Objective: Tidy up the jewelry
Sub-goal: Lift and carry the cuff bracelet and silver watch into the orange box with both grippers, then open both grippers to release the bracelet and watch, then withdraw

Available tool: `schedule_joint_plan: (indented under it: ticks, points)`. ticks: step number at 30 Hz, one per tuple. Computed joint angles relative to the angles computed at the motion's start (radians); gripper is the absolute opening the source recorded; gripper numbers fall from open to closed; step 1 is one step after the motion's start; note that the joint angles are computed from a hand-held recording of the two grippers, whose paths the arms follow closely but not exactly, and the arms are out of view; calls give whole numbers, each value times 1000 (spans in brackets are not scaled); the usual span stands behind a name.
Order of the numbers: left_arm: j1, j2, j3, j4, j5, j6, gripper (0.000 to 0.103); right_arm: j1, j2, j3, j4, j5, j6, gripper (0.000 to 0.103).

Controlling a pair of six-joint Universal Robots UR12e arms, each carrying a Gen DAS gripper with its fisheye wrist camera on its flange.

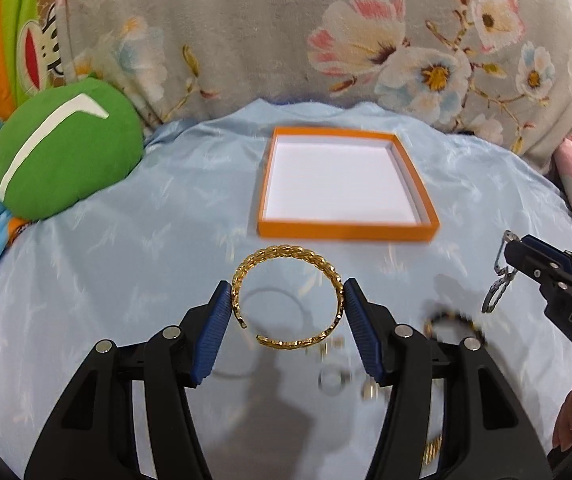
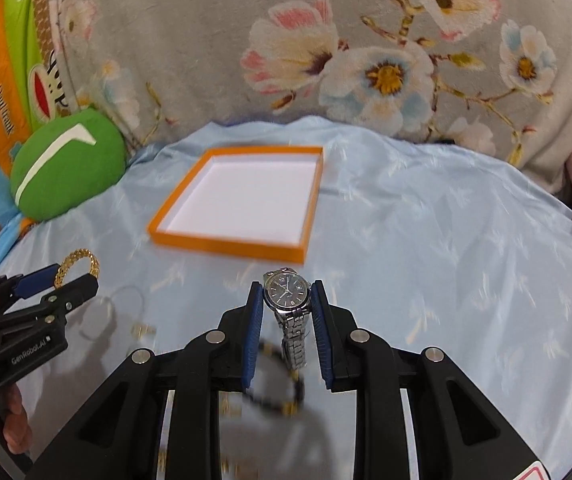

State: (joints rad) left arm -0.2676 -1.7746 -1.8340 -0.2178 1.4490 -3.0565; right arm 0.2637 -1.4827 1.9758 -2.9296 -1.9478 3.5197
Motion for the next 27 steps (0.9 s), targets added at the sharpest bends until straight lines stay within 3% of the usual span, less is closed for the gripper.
schedule_joint_plan:
  ticks: [6, 15, 27]
  points:
    - [-25, -136, 191, -26, 41, -30, 55, -70, 108, -125, -28, 43, -59, 23]
    - [-56, -329, 459, -173, 91, -63, 55, -131, 242, -287, 17, 105, -134, 23]
    - [-73, -413, 573, -286, 108, -55, 56, -143, 311, -367, 139, 126, -172, 21]
